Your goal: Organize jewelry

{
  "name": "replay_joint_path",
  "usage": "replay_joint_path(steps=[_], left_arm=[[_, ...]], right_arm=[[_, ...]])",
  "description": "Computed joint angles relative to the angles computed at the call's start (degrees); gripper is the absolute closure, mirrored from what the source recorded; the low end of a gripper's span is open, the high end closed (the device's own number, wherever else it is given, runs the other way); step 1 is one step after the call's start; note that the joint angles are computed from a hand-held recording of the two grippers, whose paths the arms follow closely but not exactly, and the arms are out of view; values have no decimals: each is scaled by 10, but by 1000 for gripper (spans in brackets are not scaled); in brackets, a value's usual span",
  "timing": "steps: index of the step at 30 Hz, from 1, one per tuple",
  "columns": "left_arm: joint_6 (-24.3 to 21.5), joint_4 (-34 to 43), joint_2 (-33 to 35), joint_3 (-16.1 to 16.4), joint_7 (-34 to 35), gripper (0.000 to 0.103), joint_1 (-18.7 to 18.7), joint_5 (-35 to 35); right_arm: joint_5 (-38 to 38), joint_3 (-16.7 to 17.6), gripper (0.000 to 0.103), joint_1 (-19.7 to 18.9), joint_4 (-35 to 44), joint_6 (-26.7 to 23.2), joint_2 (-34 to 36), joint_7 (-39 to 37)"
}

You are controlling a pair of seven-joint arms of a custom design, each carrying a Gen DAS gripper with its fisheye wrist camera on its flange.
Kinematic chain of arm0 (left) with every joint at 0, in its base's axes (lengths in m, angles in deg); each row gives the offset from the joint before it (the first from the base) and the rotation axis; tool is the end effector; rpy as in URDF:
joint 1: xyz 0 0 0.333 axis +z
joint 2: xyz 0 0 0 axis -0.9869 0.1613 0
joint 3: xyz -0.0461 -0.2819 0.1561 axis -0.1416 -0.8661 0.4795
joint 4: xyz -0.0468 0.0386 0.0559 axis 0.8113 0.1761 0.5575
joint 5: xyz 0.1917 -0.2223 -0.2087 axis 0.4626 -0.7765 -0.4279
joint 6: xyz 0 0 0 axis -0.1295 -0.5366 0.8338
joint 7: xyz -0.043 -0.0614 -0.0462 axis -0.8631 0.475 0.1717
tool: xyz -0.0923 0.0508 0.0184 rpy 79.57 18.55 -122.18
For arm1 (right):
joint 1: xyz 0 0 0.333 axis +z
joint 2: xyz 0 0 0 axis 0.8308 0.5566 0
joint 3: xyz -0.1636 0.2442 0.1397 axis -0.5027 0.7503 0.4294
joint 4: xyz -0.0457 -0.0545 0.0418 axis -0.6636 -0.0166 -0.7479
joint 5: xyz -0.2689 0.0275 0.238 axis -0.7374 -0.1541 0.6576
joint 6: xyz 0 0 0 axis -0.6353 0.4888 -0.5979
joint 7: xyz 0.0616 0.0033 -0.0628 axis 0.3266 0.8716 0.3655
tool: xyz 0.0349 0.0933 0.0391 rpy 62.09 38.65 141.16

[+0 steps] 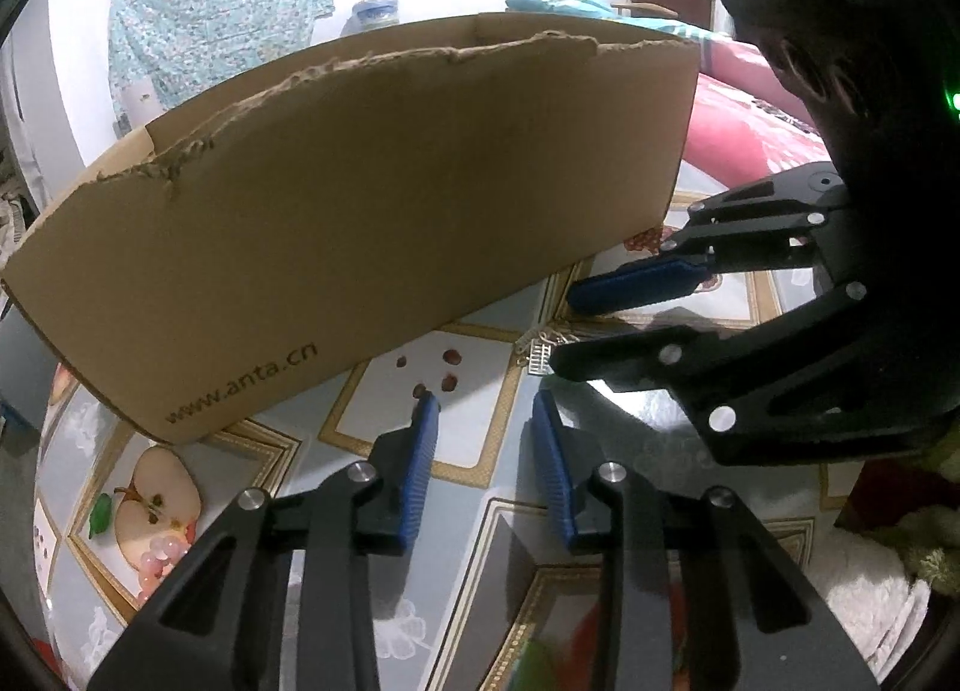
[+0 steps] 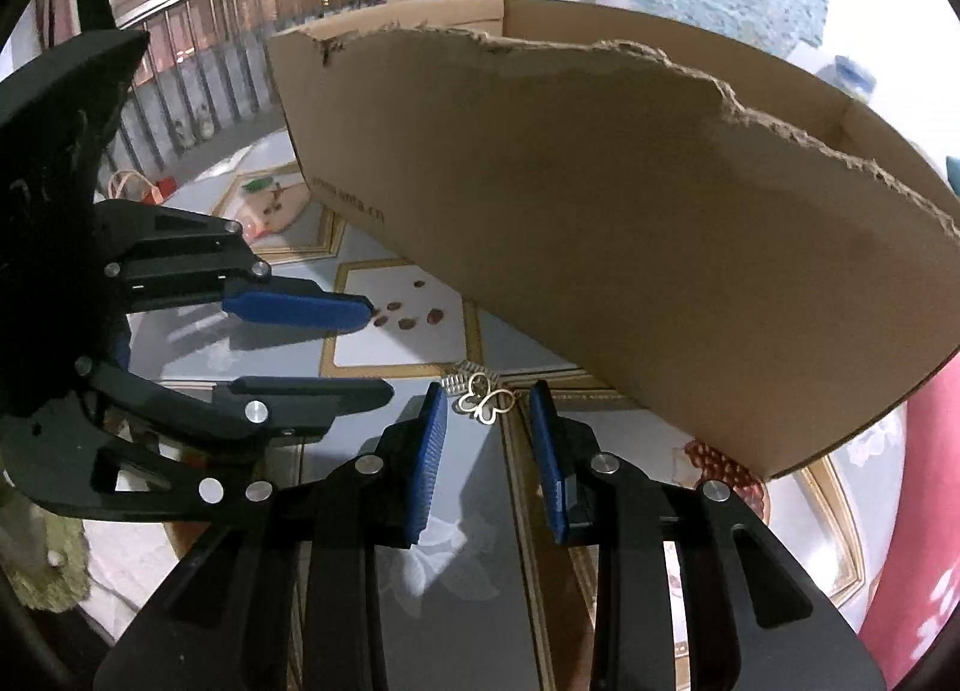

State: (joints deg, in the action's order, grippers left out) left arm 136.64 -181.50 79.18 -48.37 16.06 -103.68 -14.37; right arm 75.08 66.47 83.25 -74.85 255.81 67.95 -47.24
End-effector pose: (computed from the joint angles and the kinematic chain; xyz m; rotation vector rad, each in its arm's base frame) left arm 0.4845 -0.3616 0.3849 -1.3672 2.1927 -0.7900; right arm 0.4486 0.2778 0.4140 -2.2770 0.9631 -0.3329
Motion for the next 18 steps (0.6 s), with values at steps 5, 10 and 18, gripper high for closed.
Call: replay_joint_path(steps=[5,10,18], left_arm=[[5,1,2,2,-3,71,1,2],[10,-13,-8,2,-10,71,4,10],[12,-16,-9,2,-13,71,6,13]], right_arm=[[-23,-4,90,2,1,-2,3,27],[-40,-6,94,1,2,-8,2,52],[-129,-15,79,4,-3,-14,-5,149]])
